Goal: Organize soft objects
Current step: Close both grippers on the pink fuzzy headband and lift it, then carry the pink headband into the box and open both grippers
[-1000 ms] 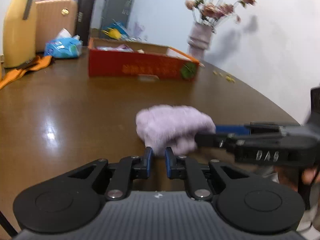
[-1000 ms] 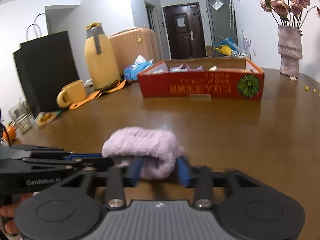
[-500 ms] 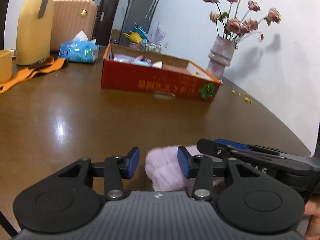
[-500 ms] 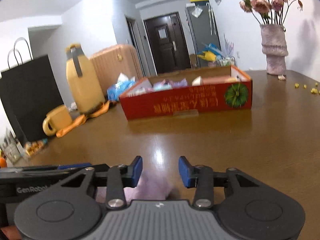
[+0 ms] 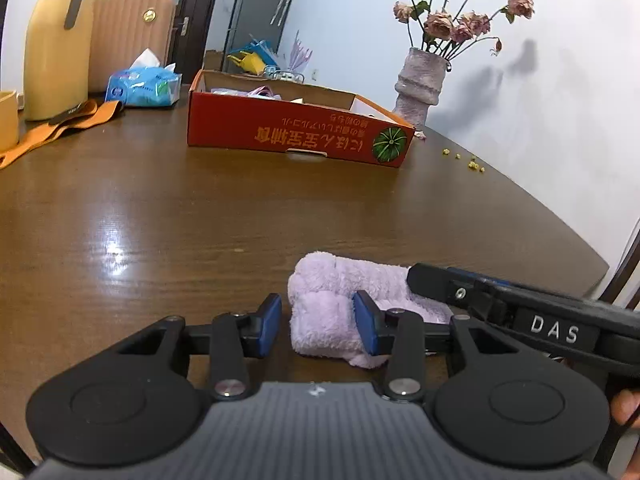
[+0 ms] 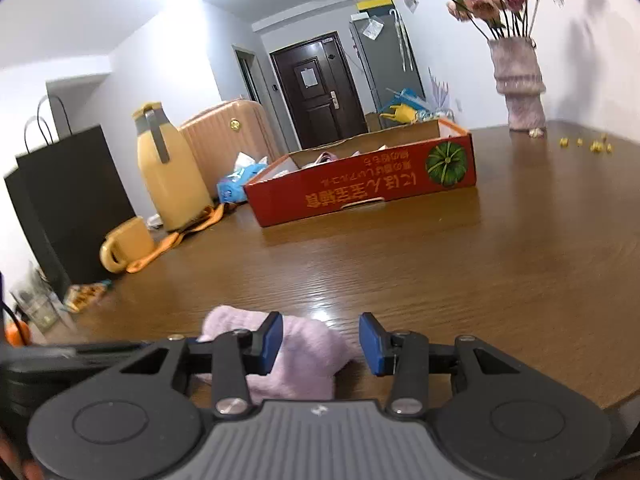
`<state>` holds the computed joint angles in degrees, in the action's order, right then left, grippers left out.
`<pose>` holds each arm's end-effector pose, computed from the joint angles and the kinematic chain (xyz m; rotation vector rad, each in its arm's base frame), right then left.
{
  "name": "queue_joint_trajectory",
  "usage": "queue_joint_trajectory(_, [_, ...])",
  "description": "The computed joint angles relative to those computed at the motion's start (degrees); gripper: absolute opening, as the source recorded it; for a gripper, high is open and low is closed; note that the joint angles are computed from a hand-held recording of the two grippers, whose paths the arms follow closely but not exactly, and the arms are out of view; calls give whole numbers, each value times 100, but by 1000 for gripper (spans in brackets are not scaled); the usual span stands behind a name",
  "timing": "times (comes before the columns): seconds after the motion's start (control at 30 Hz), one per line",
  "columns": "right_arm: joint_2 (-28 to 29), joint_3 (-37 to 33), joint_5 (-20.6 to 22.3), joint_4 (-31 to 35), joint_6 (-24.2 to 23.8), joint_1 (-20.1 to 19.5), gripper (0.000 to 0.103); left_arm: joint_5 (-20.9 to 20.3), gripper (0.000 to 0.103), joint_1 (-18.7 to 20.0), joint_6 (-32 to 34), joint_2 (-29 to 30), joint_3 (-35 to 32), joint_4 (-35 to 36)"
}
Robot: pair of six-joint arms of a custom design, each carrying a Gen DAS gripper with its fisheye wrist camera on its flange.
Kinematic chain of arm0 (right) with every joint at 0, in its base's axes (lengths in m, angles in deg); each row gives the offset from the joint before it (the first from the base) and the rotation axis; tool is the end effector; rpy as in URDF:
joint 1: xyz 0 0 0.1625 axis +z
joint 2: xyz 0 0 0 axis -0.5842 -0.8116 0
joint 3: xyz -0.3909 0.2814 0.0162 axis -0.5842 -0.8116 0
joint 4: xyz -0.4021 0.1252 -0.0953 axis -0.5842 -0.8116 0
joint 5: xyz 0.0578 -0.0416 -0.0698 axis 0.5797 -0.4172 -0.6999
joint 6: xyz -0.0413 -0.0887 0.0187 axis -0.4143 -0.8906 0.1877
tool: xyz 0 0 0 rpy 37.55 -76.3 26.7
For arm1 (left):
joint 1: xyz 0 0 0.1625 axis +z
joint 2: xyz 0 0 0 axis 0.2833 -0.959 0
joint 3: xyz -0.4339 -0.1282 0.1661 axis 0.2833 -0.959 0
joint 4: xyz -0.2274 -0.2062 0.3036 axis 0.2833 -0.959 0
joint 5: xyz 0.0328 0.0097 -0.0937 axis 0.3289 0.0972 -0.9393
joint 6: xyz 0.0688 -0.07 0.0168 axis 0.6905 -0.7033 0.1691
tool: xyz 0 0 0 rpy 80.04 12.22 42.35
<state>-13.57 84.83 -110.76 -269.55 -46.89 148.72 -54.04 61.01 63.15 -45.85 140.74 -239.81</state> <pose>0.3107 -0.5415 -0.0660 0.2104 -2.2975 1.4538 0.0079 -0.6301 0.2773 1.0431 2.6054 -0.8385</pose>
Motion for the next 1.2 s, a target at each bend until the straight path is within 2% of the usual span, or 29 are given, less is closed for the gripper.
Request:
queue_joint_trajectory(0.07, [26, -24, -102, 206, 192, -18, 41, -29, 38, 6, -25, -19, 33, 1])
queue_joint_trajectory(0.1, [66, -30, -53, 110, 217, -34, 40, -70, 37, 16, -60, -45, 27, 85])
queue_joint_trajectory(0.23, [129, -105, -110, 83, -236, 2, 30, -237, 40, 37, 41, -135, -62, 417])
queue_joint_trajectory(0.33, [233, -226, -218, -27, -671, 51, 27, -286, 43, 62, -311, -66, -283, 674])
queue_joint_trajectory(0.4, [243, -237, -215, -52, -744, 53, 26, -302, 43, 82, -498, -28, -378, 831])
queue_joint_trajectory(0.47, [224, -204, -163, -61, -720, 35, 26, -306, 40, 101, -488, -23, -368, 831])
queue_joint_trajectory(0.53, [196, -176, -115, -32, -670, 18, 26, -404, 30, 135, -416, -38, -347, 852])
queue_joint_trajectory(0.73, [139, -141, -13, 43, -668, 1, 19, -380, 26, 104, -117, -81, -213, 654])
queue_joint_trajectory(0.83, [99, -136, -17, 75, -763, 10, 16, -401, 24, 66, -72, -68, -289, 773])
queue_joint_trajectory(1.03, [-319, -242, 235, 3, -1053, -137, 16, -812, 24, -198, 85, 306, -878, 847])
queue_joint_trajectory(1.2, [-656, -1037, 502, 307, -2108, -408, 16, -802, 24, -593, -26, 1269, -2230, 1006])
